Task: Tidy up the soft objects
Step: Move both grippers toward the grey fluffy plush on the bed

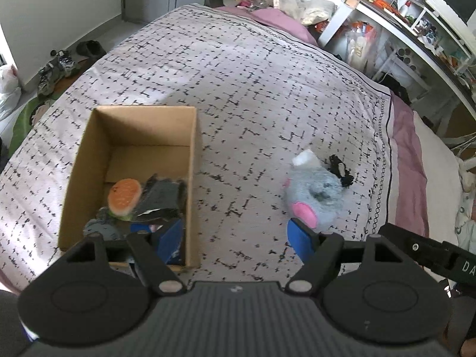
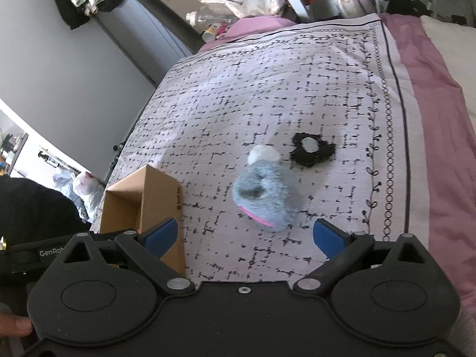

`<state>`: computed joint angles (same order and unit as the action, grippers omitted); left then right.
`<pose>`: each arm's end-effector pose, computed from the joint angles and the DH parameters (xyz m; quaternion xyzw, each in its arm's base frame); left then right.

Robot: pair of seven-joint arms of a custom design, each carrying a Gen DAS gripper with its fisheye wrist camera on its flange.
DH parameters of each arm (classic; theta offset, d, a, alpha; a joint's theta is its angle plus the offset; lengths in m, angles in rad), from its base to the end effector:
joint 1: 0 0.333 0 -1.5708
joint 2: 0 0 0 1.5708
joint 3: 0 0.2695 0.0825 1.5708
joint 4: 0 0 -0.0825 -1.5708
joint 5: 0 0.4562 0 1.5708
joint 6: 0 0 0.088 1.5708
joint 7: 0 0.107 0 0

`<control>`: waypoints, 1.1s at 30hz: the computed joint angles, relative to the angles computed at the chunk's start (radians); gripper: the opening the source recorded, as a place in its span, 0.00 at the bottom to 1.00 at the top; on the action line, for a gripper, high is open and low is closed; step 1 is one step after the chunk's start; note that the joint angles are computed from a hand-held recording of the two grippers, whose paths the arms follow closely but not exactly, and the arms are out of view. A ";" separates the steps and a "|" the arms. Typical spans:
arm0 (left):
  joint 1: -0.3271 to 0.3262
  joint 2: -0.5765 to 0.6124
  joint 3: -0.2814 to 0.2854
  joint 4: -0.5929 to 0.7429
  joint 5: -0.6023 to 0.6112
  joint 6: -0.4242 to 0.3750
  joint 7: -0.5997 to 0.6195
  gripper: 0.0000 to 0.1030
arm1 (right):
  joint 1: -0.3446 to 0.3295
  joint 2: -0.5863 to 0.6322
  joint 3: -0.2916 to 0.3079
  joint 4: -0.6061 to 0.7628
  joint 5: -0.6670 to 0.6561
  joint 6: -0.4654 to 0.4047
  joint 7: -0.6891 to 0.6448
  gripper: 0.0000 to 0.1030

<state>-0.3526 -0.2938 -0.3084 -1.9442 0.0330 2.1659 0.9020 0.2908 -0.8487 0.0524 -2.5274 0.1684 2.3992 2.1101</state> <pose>0.4607 -0.3774 0.6024 -0.6790 0.6885 -0.2387 0.0890 0.4244 0.1549 0.5831 -0.5619 0.7466 -0.0684 0.3495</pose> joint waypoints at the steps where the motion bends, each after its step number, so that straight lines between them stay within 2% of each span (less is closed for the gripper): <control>1: 0.000 0.010 -0.003 0.010 0.002 -0.001 -0.002 0.74 | -0.002 -0.004 -0.003 -0.005 0.000 0.002 -0.001 0.95; 16: -0.021 0.172 -0.009 0.152 0.034 -0.020 -0.010 0.74 | -0.030 0.040 -0.036 -0.005 0.024 0.030 -0.018 0.95; 26: -0.029 0.257 0.001 0.200 0.030 0.026 0.029 0.74 | -0.034 0.117 -0.045 0.022 0.042 0.062 -0.037 0.95; 31: -0.029 0.301 0.008 0.228 0.013 0.046 0.043 0.73 | -0.029 0.165 -0.053 0.043 0.064 0.068 -0.045 0.89; 33: -0.029 0.322 0.010 0.243 0.006 0.051 0.055 0.71 | -0.030 0.187 -0.053 0.054 0.070 0.065 -0.048 0.83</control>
<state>-0.3815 0.0284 -0.2985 -1.7010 0.0394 2.2173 0.9567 0.2606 -0.6617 -0.0011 -2.4738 0.2381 2.4644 2.0625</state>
